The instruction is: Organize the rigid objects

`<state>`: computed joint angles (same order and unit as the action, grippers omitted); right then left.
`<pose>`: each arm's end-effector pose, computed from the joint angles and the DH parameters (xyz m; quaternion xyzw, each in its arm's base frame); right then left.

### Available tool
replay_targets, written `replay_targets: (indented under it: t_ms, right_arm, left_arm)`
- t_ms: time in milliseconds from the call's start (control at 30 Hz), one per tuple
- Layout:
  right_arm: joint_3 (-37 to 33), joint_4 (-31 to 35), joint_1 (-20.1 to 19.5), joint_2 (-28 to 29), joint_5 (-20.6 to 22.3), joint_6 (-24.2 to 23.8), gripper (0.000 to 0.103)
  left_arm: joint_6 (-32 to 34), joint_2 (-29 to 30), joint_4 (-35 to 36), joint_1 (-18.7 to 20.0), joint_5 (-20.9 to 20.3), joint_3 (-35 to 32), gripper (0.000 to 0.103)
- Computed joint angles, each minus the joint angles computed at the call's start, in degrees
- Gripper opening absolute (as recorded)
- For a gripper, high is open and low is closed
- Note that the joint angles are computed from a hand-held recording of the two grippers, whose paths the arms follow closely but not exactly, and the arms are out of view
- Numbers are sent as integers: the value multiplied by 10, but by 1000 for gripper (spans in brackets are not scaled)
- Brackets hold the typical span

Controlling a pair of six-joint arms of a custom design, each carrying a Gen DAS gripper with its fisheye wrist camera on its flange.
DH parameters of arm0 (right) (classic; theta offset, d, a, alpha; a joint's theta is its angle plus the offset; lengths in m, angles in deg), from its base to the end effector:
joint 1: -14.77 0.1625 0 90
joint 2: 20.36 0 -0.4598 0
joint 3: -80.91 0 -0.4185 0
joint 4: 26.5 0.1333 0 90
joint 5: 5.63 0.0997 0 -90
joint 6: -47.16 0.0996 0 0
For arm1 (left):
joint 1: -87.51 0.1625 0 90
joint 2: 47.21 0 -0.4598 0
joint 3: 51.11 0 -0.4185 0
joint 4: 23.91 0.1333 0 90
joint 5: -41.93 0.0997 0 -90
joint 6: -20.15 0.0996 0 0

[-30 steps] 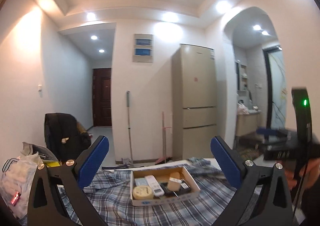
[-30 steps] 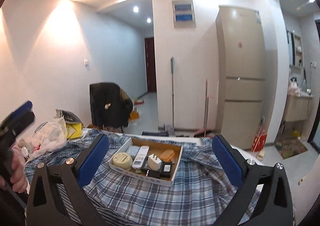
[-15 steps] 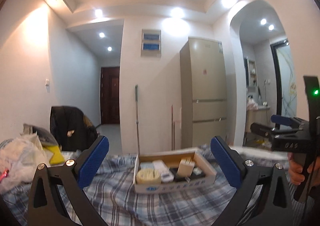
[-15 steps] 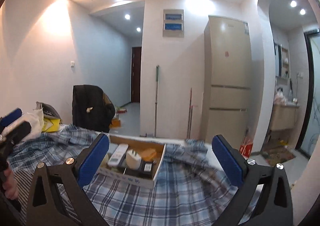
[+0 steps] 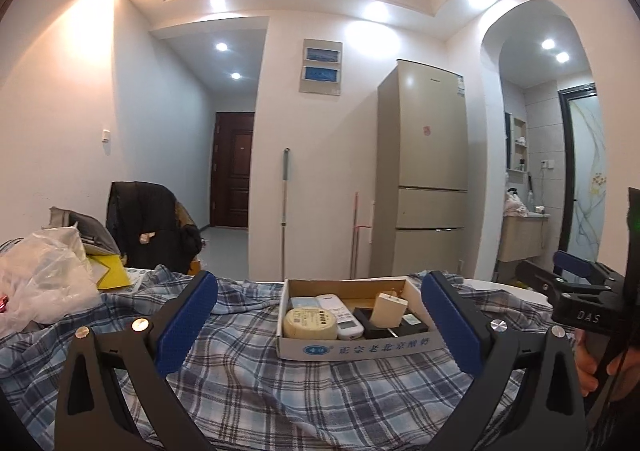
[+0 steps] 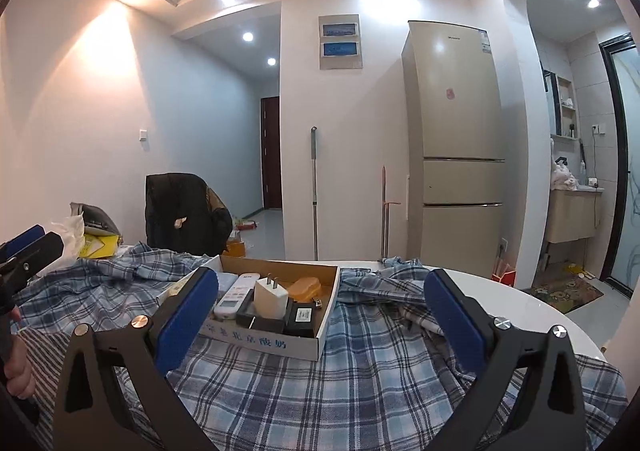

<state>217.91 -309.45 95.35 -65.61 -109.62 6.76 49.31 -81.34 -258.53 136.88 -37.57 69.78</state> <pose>0.0445 -0.3990 0.1873 0.0776 -0.6323 0.6631 0.3932 -0.2368 -0.5086 0.0350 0.4623 0.7402 -0.4873 0.0315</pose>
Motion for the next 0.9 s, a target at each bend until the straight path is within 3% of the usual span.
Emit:
replay_targets:
  t_ms: [900]
  right_arm:
    - [5, 20, 0, -11, -10, 15, 103]
  left_arm:
    - [17, 18, -69, -2, -10, 7, 103]
